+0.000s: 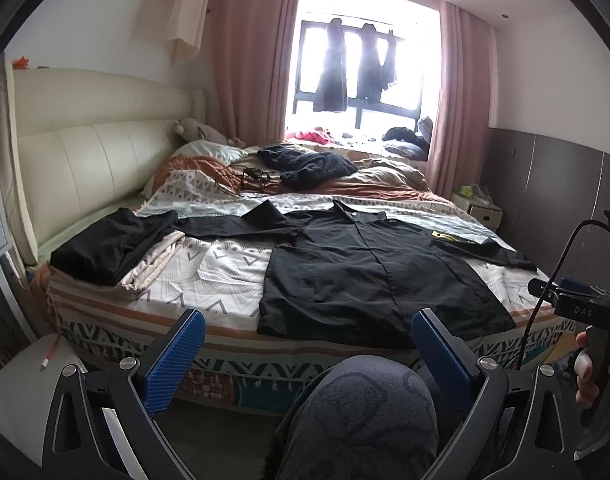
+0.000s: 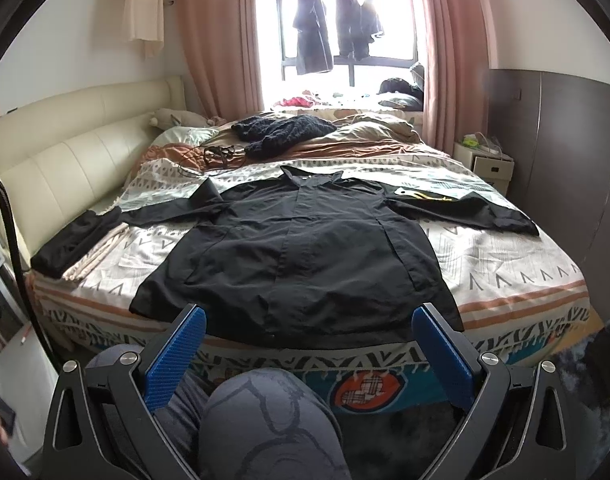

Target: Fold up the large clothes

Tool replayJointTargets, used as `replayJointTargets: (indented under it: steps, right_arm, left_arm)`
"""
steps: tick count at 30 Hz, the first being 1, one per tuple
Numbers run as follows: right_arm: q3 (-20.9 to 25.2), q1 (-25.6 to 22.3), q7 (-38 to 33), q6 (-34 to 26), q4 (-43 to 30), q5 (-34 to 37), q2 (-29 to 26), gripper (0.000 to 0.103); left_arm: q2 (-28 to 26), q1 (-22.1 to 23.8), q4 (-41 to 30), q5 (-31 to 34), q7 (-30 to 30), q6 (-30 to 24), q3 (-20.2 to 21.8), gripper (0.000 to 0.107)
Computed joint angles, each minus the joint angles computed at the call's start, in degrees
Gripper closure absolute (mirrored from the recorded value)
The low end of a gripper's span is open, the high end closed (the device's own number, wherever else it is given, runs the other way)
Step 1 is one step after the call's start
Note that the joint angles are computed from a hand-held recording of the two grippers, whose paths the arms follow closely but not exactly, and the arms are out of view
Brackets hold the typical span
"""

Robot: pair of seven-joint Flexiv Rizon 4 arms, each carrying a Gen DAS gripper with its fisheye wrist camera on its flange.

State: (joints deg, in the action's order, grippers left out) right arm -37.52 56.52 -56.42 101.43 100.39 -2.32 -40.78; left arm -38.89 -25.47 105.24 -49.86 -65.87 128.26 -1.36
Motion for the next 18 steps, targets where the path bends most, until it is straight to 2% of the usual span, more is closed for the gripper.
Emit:
replayJointTargets:
  steps: [18]
  right_arm:
    - [-0.5,0.8,1.0,-1.1,0.8,-1.3,0.2,0.000]
  left_arm:
    - [0.6,0.5,1.9,2.3,-2.9,0.5,0.0,0.004]
